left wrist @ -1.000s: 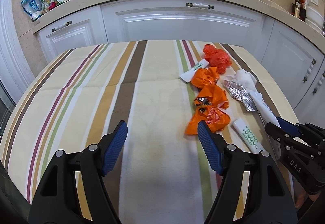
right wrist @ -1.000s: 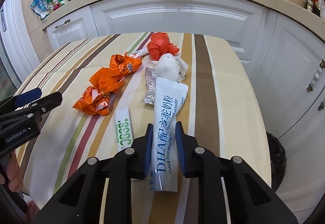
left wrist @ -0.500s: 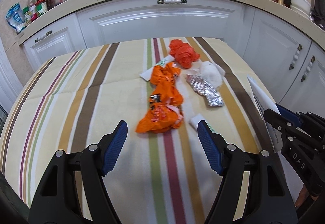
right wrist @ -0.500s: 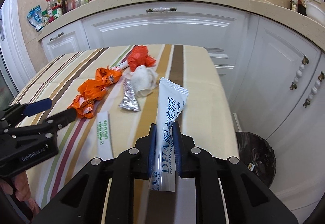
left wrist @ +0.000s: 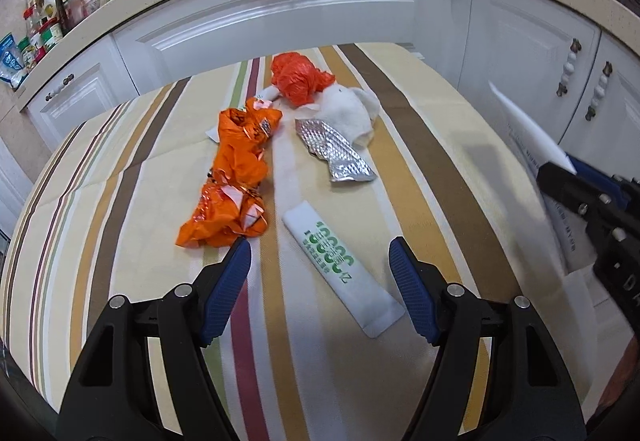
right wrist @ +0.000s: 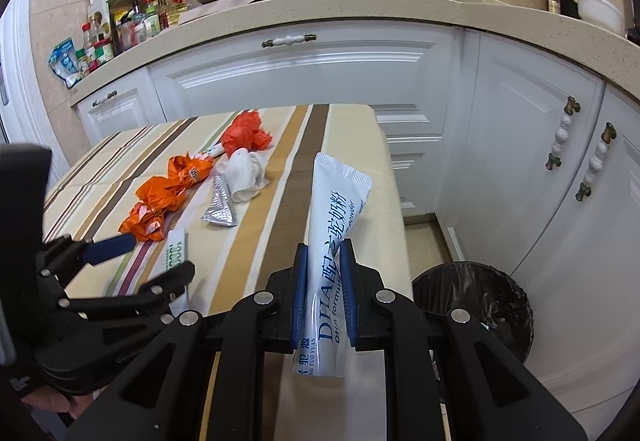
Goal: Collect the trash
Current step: 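Grasp the white green-printed tube with the left tool while the right tool holds the DHA tube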
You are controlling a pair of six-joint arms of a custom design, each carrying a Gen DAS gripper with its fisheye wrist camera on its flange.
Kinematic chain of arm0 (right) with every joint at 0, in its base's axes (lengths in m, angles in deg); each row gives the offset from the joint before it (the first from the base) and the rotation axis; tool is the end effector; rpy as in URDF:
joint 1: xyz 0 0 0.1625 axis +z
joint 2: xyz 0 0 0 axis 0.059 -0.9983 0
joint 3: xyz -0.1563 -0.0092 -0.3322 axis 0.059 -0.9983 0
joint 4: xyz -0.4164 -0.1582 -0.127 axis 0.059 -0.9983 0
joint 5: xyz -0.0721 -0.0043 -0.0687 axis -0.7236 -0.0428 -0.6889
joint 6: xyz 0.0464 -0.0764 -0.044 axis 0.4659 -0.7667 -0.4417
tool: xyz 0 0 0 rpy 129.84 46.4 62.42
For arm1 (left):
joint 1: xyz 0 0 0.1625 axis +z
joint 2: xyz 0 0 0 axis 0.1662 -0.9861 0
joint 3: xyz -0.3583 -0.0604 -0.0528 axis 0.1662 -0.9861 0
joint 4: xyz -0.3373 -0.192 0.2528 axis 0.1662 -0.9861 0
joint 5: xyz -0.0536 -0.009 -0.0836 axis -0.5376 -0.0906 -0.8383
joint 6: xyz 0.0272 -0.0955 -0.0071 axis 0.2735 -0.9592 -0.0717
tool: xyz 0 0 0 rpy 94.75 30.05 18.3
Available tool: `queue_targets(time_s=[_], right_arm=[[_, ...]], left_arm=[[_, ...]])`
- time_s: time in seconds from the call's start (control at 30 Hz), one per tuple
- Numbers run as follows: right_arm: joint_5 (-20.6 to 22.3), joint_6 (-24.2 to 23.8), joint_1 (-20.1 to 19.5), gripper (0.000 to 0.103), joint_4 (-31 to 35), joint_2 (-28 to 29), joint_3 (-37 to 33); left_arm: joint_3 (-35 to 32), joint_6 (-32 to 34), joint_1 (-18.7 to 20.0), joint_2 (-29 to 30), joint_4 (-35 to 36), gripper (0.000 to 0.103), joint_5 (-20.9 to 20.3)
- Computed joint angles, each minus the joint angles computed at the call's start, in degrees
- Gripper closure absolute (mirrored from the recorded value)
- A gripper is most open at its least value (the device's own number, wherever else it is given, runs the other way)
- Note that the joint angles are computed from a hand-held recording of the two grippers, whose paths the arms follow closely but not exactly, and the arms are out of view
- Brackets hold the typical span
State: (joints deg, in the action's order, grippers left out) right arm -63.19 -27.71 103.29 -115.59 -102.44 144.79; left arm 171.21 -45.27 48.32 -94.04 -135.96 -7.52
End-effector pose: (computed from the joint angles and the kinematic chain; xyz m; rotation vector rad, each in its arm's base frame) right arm 0.2977 -0.5939 -0.0289 1.2928 -2.4563 0.6619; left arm -0.0476 -0.5073 0.2067 -0.2009 1.9298 -0.9265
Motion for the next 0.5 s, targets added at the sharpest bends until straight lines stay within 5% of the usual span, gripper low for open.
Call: queue_targets(time_s=[0.2,0.5], right_arm=[[1.00,0.27,-0.57,0.086,0.48,-0.13,-0.06],[0.79,0.30,-0.56,0.086,0.66,0.02,0.01]], left_arm=[[1.11,-0.72,0.38,-1.13,1.21,0.038,-1.70],[5.33,7.59,0.05,-4.84,-7.30,0.072,-3.92]])
